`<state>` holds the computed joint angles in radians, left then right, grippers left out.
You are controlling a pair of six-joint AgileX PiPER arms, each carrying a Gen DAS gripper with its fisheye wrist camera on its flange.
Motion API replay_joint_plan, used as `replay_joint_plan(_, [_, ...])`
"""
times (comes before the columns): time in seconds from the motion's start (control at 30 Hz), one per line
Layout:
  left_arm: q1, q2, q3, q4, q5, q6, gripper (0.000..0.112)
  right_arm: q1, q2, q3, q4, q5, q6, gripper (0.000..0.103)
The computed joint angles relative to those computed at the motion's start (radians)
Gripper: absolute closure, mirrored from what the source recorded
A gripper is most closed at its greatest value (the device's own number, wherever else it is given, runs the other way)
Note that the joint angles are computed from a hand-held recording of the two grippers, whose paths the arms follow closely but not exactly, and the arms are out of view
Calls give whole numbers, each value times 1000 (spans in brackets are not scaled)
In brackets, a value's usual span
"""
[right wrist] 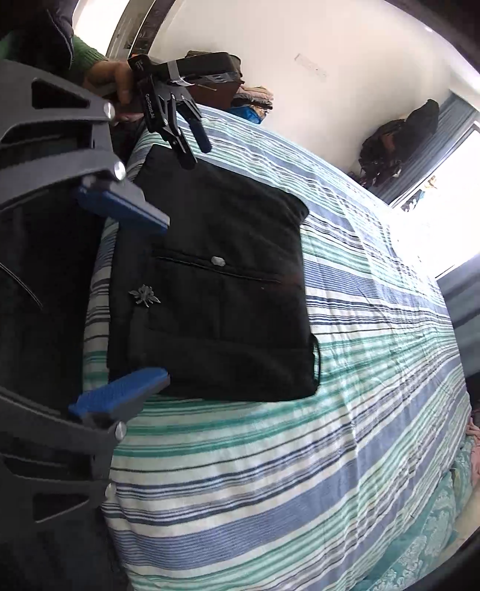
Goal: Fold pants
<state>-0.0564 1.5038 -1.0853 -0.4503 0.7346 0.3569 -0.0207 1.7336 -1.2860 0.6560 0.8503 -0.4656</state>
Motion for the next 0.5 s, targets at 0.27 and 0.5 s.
replay_joint_plan(0.27, [156,210,-131,-212,147,151,16,-130,386,-326,158,206,-84,14])
replay_joint_plan(0.5, [161,325,-198,-385,270,253,21,-147,538,-432,305,325,-164,19])
